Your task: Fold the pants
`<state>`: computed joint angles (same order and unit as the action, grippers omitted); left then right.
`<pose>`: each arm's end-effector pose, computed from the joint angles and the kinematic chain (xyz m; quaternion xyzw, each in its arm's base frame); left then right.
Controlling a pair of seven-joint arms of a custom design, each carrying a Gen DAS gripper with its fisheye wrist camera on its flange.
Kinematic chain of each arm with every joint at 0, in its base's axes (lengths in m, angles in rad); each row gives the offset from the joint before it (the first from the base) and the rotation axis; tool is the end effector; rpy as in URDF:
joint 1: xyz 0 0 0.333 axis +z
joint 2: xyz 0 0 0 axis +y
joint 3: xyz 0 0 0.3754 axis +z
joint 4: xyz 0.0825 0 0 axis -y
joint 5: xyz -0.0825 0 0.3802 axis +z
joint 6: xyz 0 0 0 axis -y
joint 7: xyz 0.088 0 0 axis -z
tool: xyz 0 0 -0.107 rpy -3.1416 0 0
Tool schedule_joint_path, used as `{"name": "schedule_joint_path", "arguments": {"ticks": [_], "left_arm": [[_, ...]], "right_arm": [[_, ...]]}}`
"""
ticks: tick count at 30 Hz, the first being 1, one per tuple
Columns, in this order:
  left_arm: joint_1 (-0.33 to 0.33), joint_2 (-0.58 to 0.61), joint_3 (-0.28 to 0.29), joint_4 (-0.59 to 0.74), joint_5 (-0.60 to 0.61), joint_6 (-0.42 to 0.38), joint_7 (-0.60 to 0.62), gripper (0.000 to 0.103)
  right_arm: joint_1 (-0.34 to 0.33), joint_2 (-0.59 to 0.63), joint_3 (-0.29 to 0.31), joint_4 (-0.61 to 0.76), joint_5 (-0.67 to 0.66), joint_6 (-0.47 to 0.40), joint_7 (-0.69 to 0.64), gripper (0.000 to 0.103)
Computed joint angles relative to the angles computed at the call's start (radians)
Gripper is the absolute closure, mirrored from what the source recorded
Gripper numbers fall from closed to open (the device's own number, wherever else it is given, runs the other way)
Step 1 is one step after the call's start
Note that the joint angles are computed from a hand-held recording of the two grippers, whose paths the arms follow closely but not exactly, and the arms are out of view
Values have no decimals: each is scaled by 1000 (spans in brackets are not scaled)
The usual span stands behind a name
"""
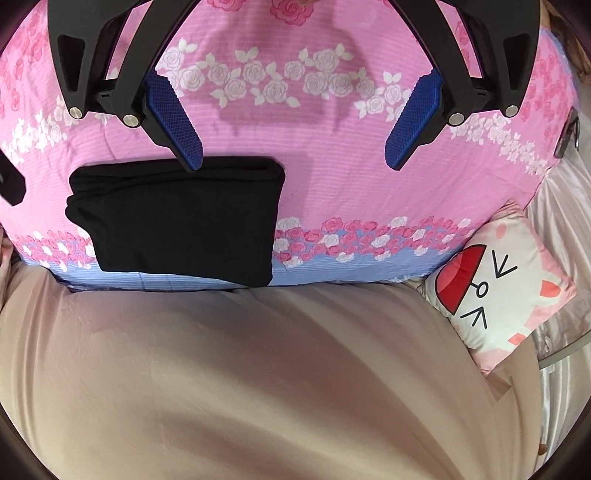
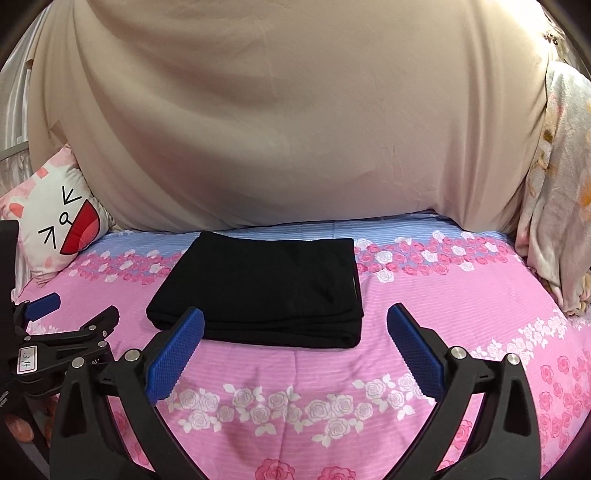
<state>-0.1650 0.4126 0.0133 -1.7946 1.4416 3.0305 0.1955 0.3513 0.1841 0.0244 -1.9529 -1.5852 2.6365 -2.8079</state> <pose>0.6607 -0.1781 0.4227 -0.5780 0.6831 -0.2919 0.3377 0.5769 0.2537 0.4794 -0.5324 0.6704 -0.3956 0.3327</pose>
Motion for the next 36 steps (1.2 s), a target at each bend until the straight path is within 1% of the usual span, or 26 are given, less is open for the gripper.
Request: {"name": "schedule_joint_path", "arguments": {"ticks": [7,12,24,28,36], "left_arm": [[-1,12,-5,1,-60,-2,58,5],[-16,7,10,-1,-42,2,39,5],[-14,4,7,-3,-29,2,28,5],[-5,3,0,-7,-49,14,46,5],[-11,2,7,-6,-54,12,50,5]], "right_arm": [[-5,2,-4,-9,-1,16,13,6],[-8,-4,-3,-14,-5,16,21,6],[-8,-3,0,-14,-5,15,25,6],[-6,-1,0,-13,-6,16,26,6],[-7,0,-2,-15,-6,19,28,6]]}}
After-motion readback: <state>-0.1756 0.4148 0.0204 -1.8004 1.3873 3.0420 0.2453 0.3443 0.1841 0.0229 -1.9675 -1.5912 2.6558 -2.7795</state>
